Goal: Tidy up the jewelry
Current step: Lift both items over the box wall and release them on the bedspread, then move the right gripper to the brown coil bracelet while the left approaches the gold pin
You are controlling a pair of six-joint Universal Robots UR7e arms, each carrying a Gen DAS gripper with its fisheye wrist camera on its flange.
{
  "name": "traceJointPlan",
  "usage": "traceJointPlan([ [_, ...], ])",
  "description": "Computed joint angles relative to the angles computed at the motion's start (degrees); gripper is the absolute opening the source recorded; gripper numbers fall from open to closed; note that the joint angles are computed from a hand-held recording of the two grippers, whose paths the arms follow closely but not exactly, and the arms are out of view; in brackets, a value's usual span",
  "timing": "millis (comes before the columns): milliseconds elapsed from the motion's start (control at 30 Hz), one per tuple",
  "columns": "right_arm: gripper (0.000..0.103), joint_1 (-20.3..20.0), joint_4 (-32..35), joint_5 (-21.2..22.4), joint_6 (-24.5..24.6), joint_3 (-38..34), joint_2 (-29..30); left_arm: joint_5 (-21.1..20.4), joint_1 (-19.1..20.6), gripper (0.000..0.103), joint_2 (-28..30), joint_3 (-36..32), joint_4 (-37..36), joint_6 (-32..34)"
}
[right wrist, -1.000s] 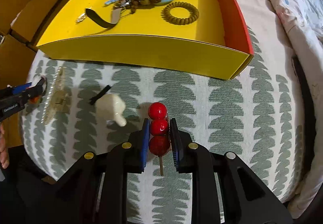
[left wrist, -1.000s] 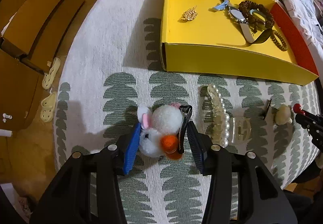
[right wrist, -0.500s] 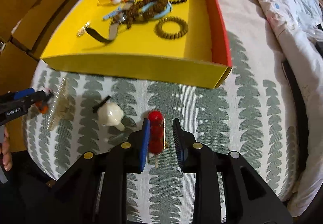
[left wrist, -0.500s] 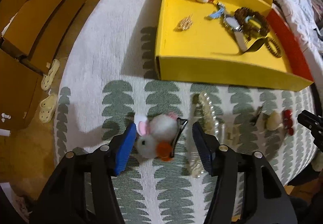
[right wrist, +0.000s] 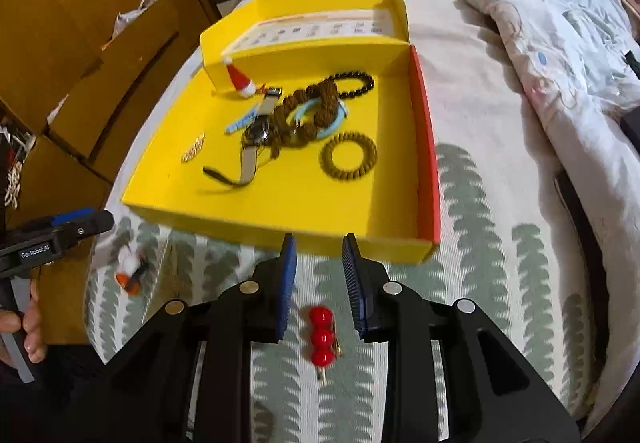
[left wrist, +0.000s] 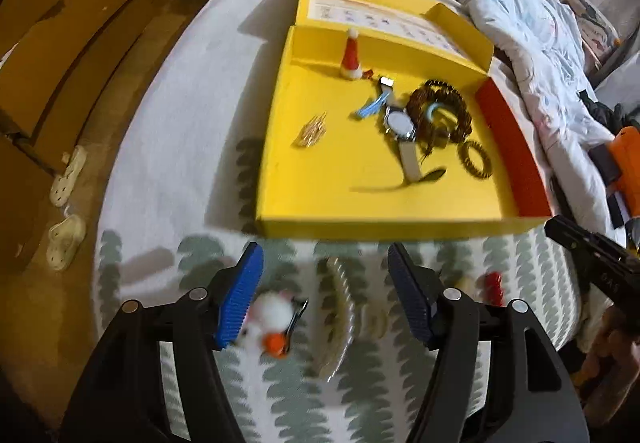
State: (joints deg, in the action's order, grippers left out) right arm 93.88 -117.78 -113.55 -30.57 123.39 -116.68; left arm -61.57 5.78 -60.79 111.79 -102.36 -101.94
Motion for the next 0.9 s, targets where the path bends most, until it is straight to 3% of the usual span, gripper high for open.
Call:
traceJointPlan([
  [267,0.029,-0.5,-5.8,0.7,0.1,-1.2,6.5,3.4,6.4,0.067,2.4,-3.1,-4.2,6.9],
  [333,0.029,0.2,-7.0,-1.0,0.7,-1.8,8.9,4.1,7.5,0.067,3.1,-4.3,-2.8,8.0],
  [400,0.029,-0.3,-8.2,1.0,0.3,-2.1,9.8,4.4,8.7,0.067,3.4,-4.4,-3.7,9.7],
  [567,0.029,-1.0,-9.7,0.9,0.7,-2.7,12.5,4.0,11.4,0.067,4.2,-3.9,-6.3,13.4],
  [833,0.029,-0.3,-14.6,-3.3,-0.2,-1.9,15.9,3.2,14.3,0.067,4.4,-2.6,-6.5,14.2],
  [900,0.033,-0.2,-15.2,-3.7,-0.3,-1.7,16.3,3.1,14.7,0.067,4.1,-2.0,-7.7,14.9],
])
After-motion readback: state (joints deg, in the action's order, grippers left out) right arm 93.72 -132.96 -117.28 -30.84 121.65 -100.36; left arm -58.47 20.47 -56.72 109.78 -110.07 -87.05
